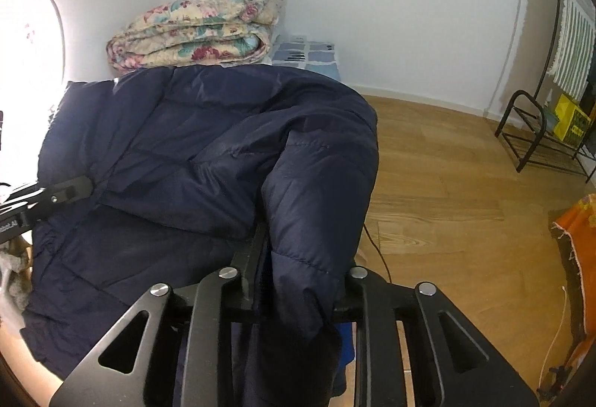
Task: Fold large clothes
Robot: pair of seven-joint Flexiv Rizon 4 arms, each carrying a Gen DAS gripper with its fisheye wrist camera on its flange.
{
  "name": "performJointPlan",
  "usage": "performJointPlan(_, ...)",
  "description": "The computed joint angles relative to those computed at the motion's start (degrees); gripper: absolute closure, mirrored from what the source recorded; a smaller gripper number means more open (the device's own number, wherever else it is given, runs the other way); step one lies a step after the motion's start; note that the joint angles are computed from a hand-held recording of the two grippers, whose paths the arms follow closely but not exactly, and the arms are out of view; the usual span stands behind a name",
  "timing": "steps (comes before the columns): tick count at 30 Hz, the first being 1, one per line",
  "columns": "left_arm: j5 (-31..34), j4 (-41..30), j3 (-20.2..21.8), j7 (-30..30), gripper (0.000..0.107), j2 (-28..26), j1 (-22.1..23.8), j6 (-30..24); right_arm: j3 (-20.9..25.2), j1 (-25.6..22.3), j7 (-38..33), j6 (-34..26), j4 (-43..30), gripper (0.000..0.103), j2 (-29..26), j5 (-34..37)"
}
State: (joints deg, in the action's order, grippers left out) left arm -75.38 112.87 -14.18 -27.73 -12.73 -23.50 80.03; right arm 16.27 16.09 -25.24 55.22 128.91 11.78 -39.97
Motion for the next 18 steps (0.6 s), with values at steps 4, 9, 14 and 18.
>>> performJointPlan(4, 2.03, 0.93, 0.3, -0.64, 0.057, 0.34, -0.13, 1.33, 0.59, 0.08, 1.83, -3.3, -0.39, 0.067, 0.14, -0.77)
performJointPlan(9, 3.8, 2.7, 0.5, -2.28, 0.038, 1.29, 0.2, 2.39, 1.63, 0.66, 4.56, -10.07, -1.13, 0.046, 0.26, -3.78)
performJointPlan(14, 5.0, 4.63, 1.22, -3.79, 0.032, 2.92, 1.08, 1.42, 2.1, 2.09, 5.4, -13.45, -1.38, 0.041, 0.73, -3.45)
performJointPlan(18, 2.74, 6.76, 2.0, -2.6, 0.032, 5.39, 0.76, 1.34, 2.8, 3.1, 7.27, -16.44, -1.73, 0.041, 1.44, -3.44)
